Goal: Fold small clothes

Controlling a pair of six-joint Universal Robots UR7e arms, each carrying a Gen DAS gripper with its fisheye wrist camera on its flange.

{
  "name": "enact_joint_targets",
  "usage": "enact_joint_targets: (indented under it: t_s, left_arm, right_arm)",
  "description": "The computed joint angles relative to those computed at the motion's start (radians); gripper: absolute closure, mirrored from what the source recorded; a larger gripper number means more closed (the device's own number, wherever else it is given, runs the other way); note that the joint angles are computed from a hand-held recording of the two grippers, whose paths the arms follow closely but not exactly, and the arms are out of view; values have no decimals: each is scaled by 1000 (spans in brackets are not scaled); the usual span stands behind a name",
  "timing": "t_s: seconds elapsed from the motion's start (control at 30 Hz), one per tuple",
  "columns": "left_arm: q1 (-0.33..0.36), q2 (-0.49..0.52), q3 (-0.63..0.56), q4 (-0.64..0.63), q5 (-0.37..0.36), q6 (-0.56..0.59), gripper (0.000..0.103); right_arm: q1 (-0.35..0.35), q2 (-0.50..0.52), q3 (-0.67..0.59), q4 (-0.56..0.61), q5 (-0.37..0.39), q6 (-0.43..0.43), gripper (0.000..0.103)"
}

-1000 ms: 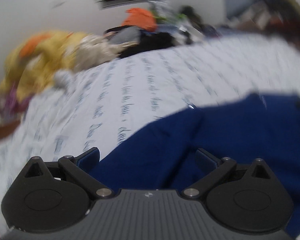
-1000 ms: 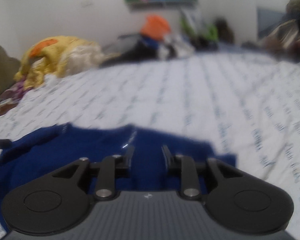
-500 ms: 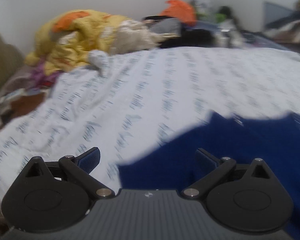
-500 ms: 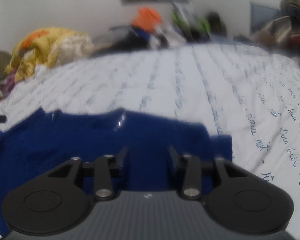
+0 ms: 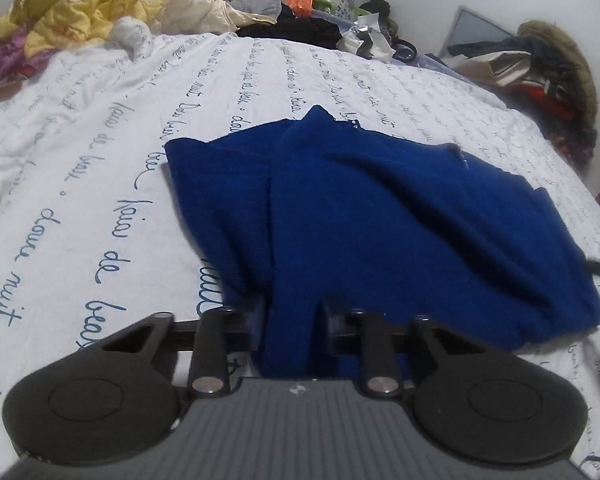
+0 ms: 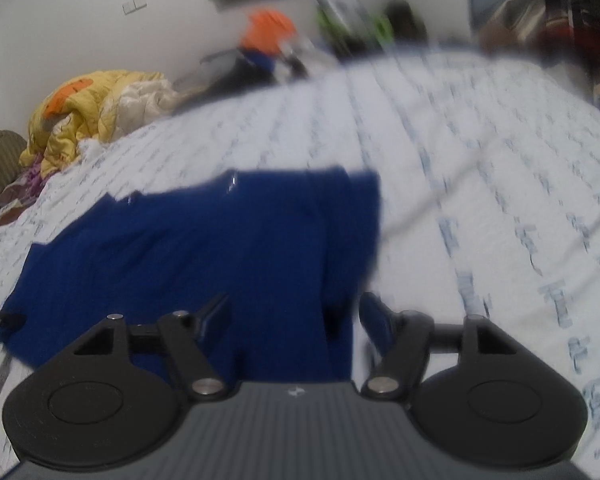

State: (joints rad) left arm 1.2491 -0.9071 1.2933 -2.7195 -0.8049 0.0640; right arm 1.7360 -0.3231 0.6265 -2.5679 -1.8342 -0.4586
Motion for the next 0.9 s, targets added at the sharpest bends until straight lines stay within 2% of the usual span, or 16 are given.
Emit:
enact_joint_targets:
  t_s: [0.03,0.07,0.1,0.13,0.17,0.2,0.37,0.47,0.53,0.57,0.6,0.63,0.67,0.7,0.83,0.9]
  left_arm:
    - [4,-8,0,21,-29,-23,96]
    - [11,-14,-3,43,-61,-45,99]
    - [7,-20,11,33,-56,-52,100]
    - [4,-21,16,30,-49,-48,100]
    - [2,-24,23,27,-45,-46,100]
    - [-1,-32,35,32,-39,-52,100]
    - [-19,-94,117,73,-10,-10,100]
    - [-19,-104,128,70,-18,23,99]
    - [-22,-113,115,100,-14,-10,92]
    - [-29,-114,118,79,15,-5,79]
    - [-41,-110,122,46,64,12,55]
    - [-56,-95,124,-28,120,64,43]
    - [-68,-77,123,-117,148,135,28]
    - [-77,-56,112,-194,150,203,19]
    - [-93,74,-30,-287,151,336,14]
    - [-95,190,-155,-341,226,431,11]
  right_arm:
    - [-1,-15,27,2,-2,5,33]
    - [-1,-28,51,2,-5,6,33]
    - [-1,-38,74,-2,-9,3,44]
    - [-1,-47,100,-16,-13,-6,74]
    - [-1,-52,114,-16,-17,-11,88]
    - [-1,-53,120,-19,-25,-4,96]
    - [-7,-104,216,-127,-31,-10,100]
    - [-5,-100,199,-82,-87,-32,99]
    - [5,-94,204,-126,-121,-46,98]
    - [16,-88,212,-187,-142,-67,98]
    - [25,-83,222,-252,-142,-95,97]
    - [31,-81,229,-290,-112,-122,97]
    - [36,-78,224,-287,-74,-139,96]
    - [41,-66,201,-256,-43,-143,93]
    - [63,56,13,-107,13,-160,90]
    - [73,136,-108,-37,19,-161,90]
